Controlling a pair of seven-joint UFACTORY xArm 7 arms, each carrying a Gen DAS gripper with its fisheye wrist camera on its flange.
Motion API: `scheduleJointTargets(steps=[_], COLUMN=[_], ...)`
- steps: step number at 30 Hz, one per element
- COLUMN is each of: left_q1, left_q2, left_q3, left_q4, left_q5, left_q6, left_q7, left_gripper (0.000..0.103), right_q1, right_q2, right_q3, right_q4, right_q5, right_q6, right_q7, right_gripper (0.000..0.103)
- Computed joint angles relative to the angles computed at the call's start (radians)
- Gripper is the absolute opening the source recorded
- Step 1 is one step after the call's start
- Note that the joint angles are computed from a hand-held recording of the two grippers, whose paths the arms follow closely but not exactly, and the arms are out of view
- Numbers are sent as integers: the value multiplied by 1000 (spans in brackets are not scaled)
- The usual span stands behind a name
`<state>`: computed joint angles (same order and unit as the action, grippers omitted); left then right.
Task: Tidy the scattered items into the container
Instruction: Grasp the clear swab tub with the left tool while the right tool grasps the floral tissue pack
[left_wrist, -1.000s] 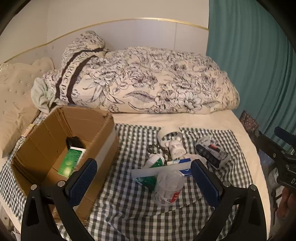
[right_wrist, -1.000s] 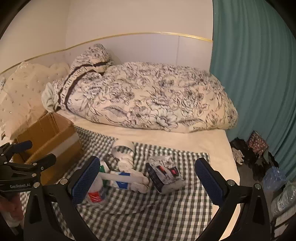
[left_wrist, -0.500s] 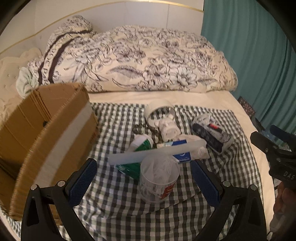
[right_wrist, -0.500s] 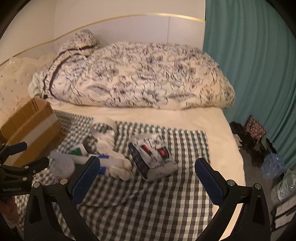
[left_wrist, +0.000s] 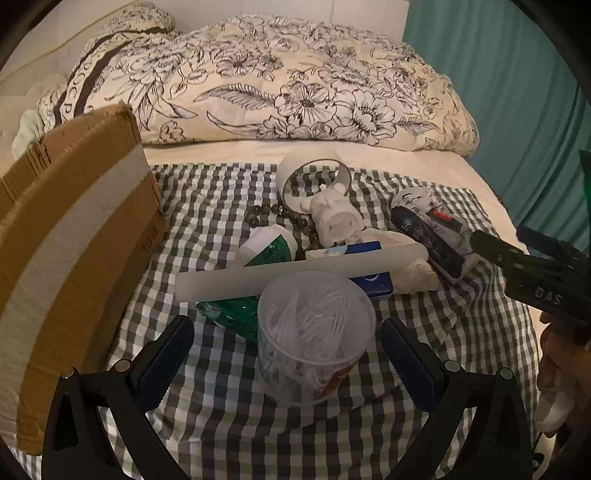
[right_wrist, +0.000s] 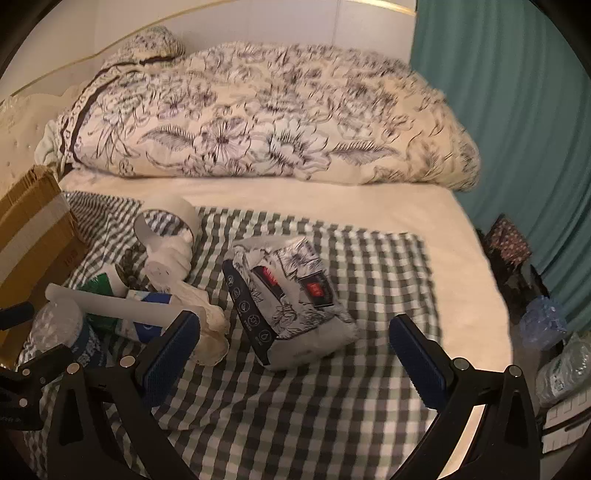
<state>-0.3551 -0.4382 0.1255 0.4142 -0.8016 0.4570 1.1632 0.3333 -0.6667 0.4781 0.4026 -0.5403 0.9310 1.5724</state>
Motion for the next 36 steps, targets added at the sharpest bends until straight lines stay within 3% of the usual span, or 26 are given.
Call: scheduleJointTargets(steps=[12, 16, 24, 27, 31, 36], left_q1=[-11, 1, 43, 55, 63, 74], left_q2=[114, 148, 199, 182, 164, 133], left_q3=[-27, -48, -86, -90, -89, -81], left_q4=[35, 51, 68, 61, 48, 37], left_q5=[-116, -155, -159, -171, -172, -146], left_q6=[-34, -29, -5, 3, 5, 19], left_q7=[83, 106, 106, 122, 124, 106], left_gripper=[102, 99, 71, 63, 62, 62], right_q1=[-97, -120, -154, -148, -124, -101], right_q2=[129, 153, 244, 233, 233, 205], right_q3=[-53, -83, -102, -107, -105, -108], right_q4=[-9, -33, -34, -43, -26, -24], right_q5=[-105, -147, -207, -210, -193, -154], right_q6=[-108, -202, -267, -269, -240, -232], right_q7=[23, 49, 81, 102, 78, 68], right_gripper=[102, 102, 102, 94, 60, 42])
